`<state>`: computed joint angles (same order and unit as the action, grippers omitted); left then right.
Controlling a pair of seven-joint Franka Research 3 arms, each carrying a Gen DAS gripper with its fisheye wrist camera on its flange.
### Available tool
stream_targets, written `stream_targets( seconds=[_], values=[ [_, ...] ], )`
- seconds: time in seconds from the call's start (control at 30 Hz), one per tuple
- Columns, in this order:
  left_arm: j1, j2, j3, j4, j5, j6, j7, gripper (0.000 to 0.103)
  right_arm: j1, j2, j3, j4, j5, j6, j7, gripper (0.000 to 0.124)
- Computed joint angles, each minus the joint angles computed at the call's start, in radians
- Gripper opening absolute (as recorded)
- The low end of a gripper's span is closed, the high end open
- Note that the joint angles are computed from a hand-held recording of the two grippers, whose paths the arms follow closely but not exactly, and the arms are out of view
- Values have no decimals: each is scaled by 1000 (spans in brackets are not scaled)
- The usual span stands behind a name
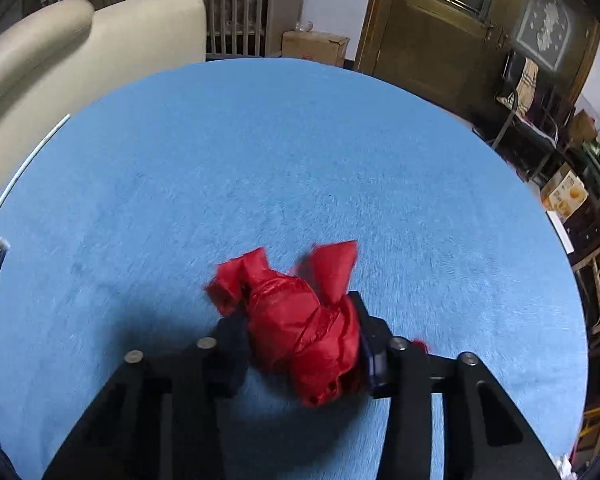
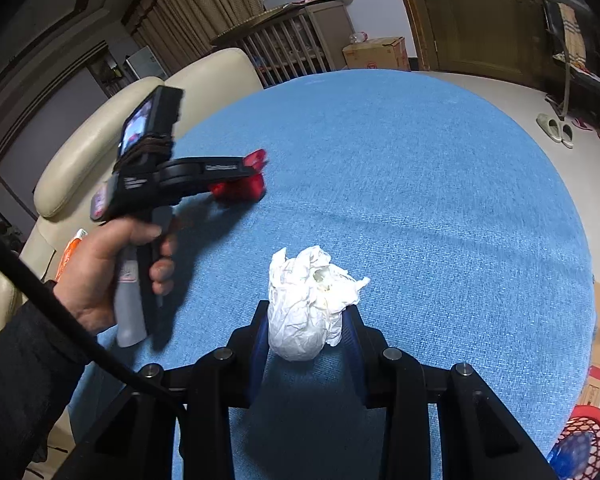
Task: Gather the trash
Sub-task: 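Grasp the white tissue with the right tool while the left tool grasps the red bag, then carry the white tissue and red bag toward the red basket with both tools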
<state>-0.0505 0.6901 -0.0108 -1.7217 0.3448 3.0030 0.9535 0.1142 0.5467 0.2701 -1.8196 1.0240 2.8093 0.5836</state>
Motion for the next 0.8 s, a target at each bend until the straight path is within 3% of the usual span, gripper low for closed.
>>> stream_targets(
  seconds=[0.13,0.27,0.37,0.43,0.47,0.53,0.67,0.73,0.8],
  values=[
    [-49,-92,56,-137,30,70,-55,41,-11,-23,17,-25,36,8,-38,37],
    [-131,-199,156,-311,75,158,-130,41,-11,-54,23,-59,87,15,-79,37],
    [-251,-258,286,-406,115,199,-187,41,-3,-80,21,-87,126,15,-109,37],
    [-378,-301,416,-484,138,232,-237,41,4,-105,22,-117,163,19,-142,37],
    [-410,-309,447,-494,137,231,-243,41,7,-121,20,-133,180,17,-157,37],
    [-530,-345,565,-555,167,241,-294,41,21,-146,14,-160,217,19,-191,37],
    [-619,-343,648,-572,139,241,-298,41,52,-196,-8,-214,288,19,-254,37],
    [-692,-348,718,-597,135,249,-313,41,68,-225,-21,-244,321,19,-284,37],
    [-713,-344,731,-600,119,255,-315,41,86,-249,-35,-270,349,21,-311,37]
  ],
)
